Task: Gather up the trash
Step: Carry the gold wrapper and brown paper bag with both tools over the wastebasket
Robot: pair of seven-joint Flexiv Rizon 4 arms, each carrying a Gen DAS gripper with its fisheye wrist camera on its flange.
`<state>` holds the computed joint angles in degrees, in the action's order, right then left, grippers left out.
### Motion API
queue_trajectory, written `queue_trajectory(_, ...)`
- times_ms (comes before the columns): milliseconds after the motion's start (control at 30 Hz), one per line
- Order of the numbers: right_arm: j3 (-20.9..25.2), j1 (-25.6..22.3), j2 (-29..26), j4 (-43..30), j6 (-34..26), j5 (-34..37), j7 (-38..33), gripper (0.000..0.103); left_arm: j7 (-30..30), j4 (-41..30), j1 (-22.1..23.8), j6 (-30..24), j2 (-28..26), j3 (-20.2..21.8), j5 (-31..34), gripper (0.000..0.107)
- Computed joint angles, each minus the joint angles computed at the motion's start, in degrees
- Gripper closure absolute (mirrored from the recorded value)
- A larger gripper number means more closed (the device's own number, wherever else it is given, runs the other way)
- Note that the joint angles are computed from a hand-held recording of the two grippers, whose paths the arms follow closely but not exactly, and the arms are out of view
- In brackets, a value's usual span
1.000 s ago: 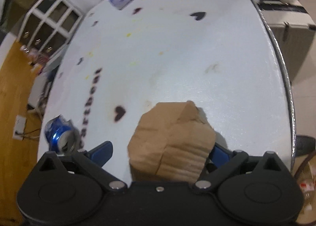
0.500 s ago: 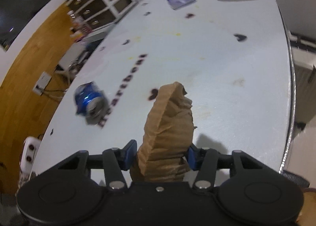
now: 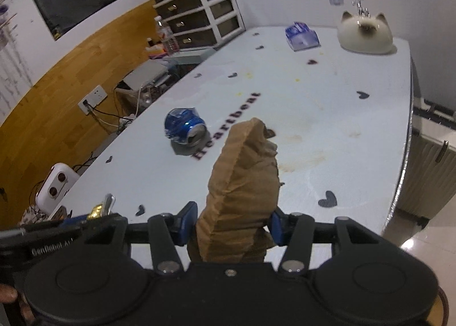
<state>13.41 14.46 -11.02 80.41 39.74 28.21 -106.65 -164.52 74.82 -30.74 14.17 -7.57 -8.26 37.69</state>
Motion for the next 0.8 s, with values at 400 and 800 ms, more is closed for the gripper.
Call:
queue_trajectory(400, -1.28, 1.70, 16.12, 17.09, 9.16, -1.47, 3.89, 0.050, -0.29, 4.18, -1.73, -0.41, 6.10, -4.46, 2.61, 0.065)
queue_trajectory(800, -4.57, 3.01, 28.77, 30.56, 12.96, -7.84, 14.26, 0.050, 1.66, 4.47, -2.83, 2.24, 6.12, -8.11, 2.16, 0.065)
